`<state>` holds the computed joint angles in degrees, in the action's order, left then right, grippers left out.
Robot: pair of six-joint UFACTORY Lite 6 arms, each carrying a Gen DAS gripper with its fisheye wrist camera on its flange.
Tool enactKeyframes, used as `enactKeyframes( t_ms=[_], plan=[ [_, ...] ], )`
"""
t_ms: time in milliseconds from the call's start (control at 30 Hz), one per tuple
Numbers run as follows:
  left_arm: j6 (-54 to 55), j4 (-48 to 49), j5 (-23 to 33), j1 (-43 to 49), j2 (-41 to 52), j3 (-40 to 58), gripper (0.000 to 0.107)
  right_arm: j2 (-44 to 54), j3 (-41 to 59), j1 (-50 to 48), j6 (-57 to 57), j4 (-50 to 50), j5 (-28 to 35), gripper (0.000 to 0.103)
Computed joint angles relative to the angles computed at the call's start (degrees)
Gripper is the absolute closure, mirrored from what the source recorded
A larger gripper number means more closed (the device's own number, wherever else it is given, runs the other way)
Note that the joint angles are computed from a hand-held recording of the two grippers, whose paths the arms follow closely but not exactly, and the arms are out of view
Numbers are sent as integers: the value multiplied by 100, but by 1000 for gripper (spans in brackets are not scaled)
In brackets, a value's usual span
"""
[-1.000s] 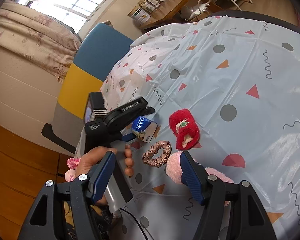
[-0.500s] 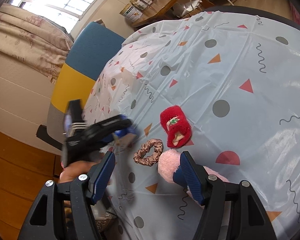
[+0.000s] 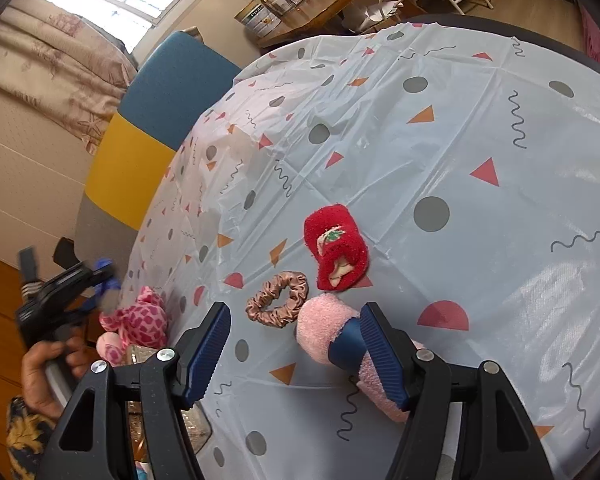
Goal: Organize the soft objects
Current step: 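Carry the Tempo pack toward the gold tray with left while right grasps the brown scrunchie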
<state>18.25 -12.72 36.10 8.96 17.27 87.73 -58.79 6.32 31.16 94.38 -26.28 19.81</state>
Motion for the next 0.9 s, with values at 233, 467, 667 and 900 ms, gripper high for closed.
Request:
enactKeyframes(
  t_ms=[233, 467, 667, 900],
  plan=[
    [1522, -1063, 549, 1782, -309, 96, 50, 380, 101, 97, 211, -240, 8, 35],
    [3714, -2448, 1259, 3787, -717, -390, 50, 867, 284, 343, 762, -785, 211, 35],
    [5501, -3179, 1715, 5276, -966, -1118, 50, 1566, 531, 528, 1038, -1160, 213, 35],
    [7574, -3520, 2470, 7032, -996, -2004, 50, 1800, 663, 934, 1822, -1870, 637, 35]
  ],
)
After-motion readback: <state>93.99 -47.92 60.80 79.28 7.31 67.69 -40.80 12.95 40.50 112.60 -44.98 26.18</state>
